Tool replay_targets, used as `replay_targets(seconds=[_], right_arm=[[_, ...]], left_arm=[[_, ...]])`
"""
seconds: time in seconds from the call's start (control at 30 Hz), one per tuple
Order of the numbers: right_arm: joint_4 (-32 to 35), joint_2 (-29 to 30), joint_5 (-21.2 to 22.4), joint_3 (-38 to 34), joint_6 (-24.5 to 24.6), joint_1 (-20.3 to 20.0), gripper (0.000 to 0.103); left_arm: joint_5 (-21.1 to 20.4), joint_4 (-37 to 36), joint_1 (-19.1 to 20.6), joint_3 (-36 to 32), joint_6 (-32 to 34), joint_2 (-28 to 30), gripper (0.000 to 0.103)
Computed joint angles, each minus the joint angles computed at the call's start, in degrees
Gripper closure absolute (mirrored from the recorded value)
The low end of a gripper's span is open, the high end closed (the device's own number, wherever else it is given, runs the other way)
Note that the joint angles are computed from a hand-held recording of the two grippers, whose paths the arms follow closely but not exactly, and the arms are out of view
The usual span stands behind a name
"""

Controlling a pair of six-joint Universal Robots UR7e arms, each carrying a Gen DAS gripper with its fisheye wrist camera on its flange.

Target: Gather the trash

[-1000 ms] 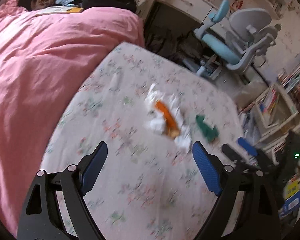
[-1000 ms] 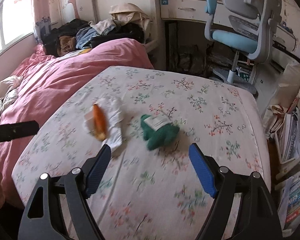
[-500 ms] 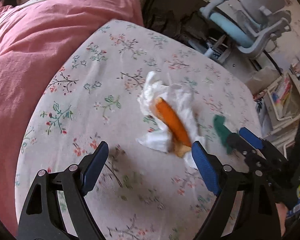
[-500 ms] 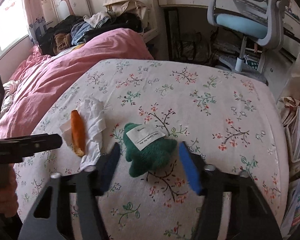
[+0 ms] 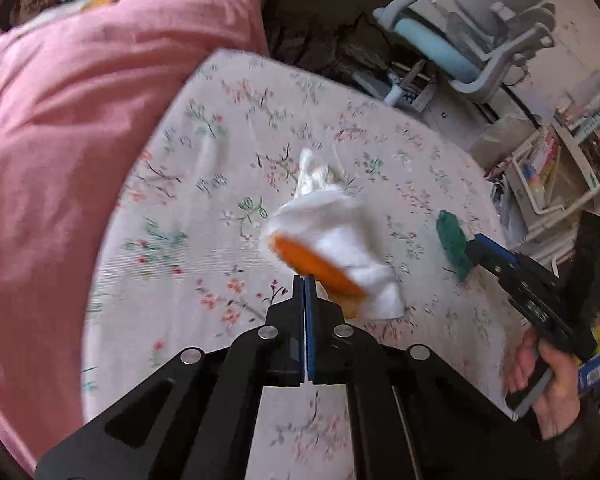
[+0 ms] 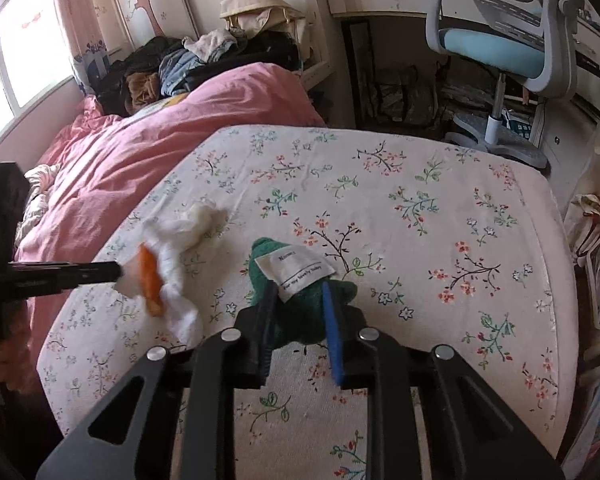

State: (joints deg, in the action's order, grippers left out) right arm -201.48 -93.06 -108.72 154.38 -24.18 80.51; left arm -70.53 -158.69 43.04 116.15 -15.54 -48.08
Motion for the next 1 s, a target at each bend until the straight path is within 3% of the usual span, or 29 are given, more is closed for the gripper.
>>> replay_targets(seconds=[0.07,0.13,0.17,0.23,0.27,0.33,0.4,0.43,0.5,0.63,0.83,1.0], right_arm=[[0.68,-0.60,0.29,0.13,-0.02,-0.37,0.080],[1.56,-0.81,-0.05,-0.02,-0.09,-0.30,0.080],[1.89,-0.85,-0.34,-0.06,-0.41,-0.33,0.080],[2.61,-0.88,-0.88,-0.21,-0.78,-0.30,0.080],[3.32,-0.77,-1.32,-0.44,-0.91,-0.38,0.080],[3.36,-0.32,-2.32,-0.60,-1.20,-0.10,0.080],[3.67,0.17,-2.97,-0.75,-1.64,0.15,0.079],[3.44,0.21,-2.99,-0.57,-2.02,0.09,0.078],[2.82,0.93,-3.65,-0.58,-2.67,0.49,0.074],[2.98,1.22,-3.47,-0.59,-2.37,0.02,0.063],[3.11,1.80,-4.08,-0.54,-2.73,-0.09,0.056],[2.51,2.65,-4.46,-0.58,-2.93,-0.02,0.060]], left_arm=[[-2.86,0.51,0.21,0.84,2.01,-2.15,0.102],[-8.96,-0.23,1.60,1.57,3.27,-4.47,0.101],[-8.90,1.36,1.56,1.48,3.96,-5.22,0.101],[-5.10,5.22,0.64,1.44,5.79,-5.91,0.101],[-1.67,8.65,0.01,1.00,5.41,-5.60,0.099],[8.42,15.32,-2.04,0.62,2.10,-4.26,0.084],[14.85,19.49,-3.03,0.55,-1.08,-3.67,0.081],[15.82,18.75,-3.14,1.00,-1.42,-4.11,0.079],[14.42,12.09,-3.37,2.70,0.19,-5.62,0.075],[9.52,-0.13,-5.29,5.02,10.27,-5.26,0.072],[3.62,4.19,-6.76,2.99,18.35,-0.09,0.072],[4.27,6.71,-9.20,4.02,20.06,1.79,0.072]])
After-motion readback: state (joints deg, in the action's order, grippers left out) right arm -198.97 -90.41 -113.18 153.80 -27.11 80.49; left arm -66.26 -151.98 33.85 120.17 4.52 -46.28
